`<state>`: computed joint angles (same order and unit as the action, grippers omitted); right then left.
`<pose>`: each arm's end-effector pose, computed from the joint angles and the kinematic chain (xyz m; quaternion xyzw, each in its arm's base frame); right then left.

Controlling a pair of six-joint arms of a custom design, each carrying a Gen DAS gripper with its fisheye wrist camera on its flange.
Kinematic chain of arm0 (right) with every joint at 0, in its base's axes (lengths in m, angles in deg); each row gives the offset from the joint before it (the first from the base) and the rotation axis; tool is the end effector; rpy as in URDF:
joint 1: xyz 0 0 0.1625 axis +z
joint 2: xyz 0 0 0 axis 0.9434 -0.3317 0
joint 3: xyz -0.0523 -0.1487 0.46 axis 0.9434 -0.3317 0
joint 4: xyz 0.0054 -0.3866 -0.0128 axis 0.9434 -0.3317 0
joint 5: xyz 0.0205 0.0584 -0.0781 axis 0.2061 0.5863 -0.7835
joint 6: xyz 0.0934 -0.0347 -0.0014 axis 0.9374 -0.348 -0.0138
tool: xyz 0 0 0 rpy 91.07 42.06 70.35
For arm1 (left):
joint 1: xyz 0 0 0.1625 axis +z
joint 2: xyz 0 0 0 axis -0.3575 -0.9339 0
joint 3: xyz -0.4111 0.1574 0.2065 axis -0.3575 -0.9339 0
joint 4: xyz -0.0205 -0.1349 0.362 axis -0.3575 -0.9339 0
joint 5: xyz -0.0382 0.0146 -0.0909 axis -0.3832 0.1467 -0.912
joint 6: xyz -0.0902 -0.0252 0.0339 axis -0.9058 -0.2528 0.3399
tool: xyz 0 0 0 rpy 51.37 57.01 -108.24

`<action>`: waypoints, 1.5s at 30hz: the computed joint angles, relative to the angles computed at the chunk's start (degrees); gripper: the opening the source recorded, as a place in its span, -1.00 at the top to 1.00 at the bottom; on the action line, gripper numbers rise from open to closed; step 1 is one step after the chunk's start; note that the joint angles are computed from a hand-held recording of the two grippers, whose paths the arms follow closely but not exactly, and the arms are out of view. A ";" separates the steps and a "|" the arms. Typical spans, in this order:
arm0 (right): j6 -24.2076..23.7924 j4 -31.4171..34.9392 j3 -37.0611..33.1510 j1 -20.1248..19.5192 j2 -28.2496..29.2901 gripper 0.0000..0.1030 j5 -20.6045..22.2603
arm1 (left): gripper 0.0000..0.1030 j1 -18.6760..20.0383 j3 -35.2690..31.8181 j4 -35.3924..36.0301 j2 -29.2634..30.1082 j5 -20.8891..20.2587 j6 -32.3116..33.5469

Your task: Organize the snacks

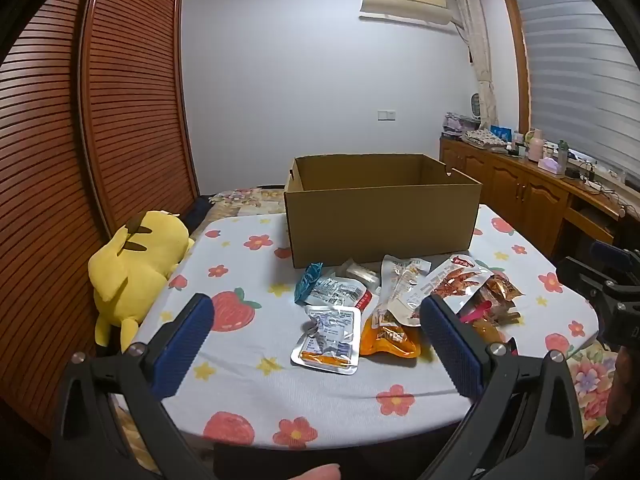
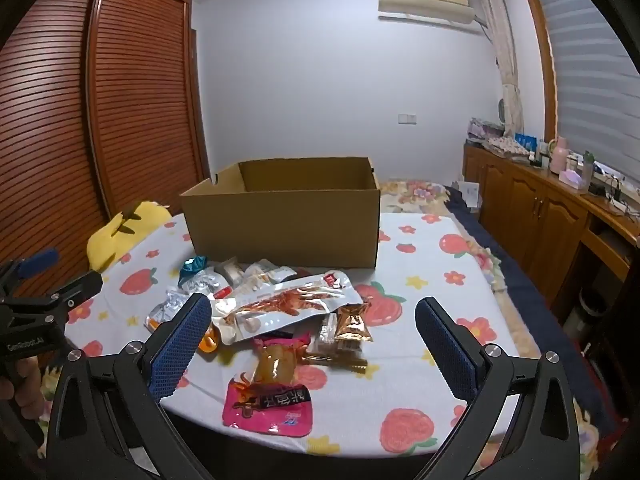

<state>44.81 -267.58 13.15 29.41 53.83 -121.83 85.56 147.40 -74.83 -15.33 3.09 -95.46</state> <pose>0.2046 -0.6815 0.0363 0.1597 -0.7786 0.5068 0.3337 -0.1229 -0.6894 0.1270 0.3199 0.7946 -0.4371 0.2745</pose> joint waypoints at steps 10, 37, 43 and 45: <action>-0.20 -0.23 0.06 0.09 -0.03 -1.00 -0.08 | -1.00 -0.04 0.02 -0.01 0.02 -0.10 -0.14; -0.28 -0.66 0.23 0.16 -0.08 -1.00 0.09 | -1.00 -0.12 0.05 0.08 0.05 -0.14 -0.41; -0.28 -0.76 0.31 0.18 -0.07 -1.00 0.10 | -1.00 -0.15 -0.04 0.27 -0.02 -0.14 -0.43; -0.26 -0.83 0.36 0.20 -0.07 -1.00 0.05 | -1.00 -0.14 -0.08 0.38 -0.02 -0.09 -0.50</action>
<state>44.55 -268.41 13.51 29.62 53.76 -121.78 85.42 147.32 -74.45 -15.34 3.00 -95.96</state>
